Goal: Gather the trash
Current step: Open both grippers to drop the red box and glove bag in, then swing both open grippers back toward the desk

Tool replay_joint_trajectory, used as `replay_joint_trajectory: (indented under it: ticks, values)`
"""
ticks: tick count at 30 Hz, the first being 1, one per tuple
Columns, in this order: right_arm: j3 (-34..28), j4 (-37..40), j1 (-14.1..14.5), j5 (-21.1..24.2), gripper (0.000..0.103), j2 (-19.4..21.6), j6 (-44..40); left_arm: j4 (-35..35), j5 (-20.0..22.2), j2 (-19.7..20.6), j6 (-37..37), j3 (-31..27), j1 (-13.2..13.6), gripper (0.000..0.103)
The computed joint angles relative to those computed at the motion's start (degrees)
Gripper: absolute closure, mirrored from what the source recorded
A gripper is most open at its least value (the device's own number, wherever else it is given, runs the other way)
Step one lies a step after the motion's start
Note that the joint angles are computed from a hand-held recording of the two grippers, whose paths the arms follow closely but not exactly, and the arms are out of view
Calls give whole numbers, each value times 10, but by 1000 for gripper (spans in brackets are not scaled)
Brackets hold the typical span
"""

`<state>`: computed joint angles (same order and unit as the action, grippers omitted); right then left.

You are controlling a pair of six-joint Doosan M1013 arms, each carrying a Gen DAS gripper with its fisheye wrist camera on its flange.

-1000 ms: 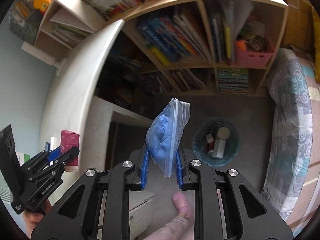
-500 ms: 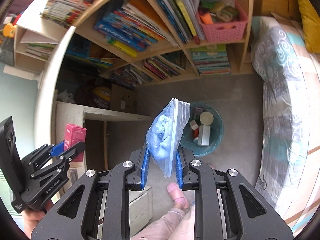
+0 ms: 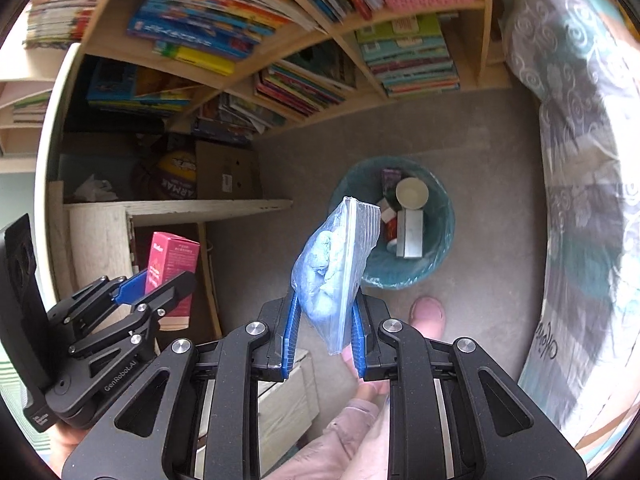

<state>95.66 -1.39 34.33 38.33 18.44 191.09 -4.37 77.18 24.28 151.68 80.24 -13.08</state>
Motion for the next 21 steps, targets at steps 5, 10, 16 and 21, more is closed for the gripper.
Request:
replay_joint_trajectory:
  ticks: [5, 10, 16, 21]
  values:
    - [23, 28, -7, -26, 57, -3, 2, 23, -27, -3, 1, 24, -13, 50]
    - [51, 41, -12, -58, 43, -15, 23, 33, -31, -4, -5, 30, -16, 48]
    - [60, 50, -15, -68, 43, -23, -3, 35, -20, 1, -12, 19, -11, 47]
    - [49, 66, -20, -64, 42, -26, -55, 25, -7, 1, -12, 2, 0, 47]
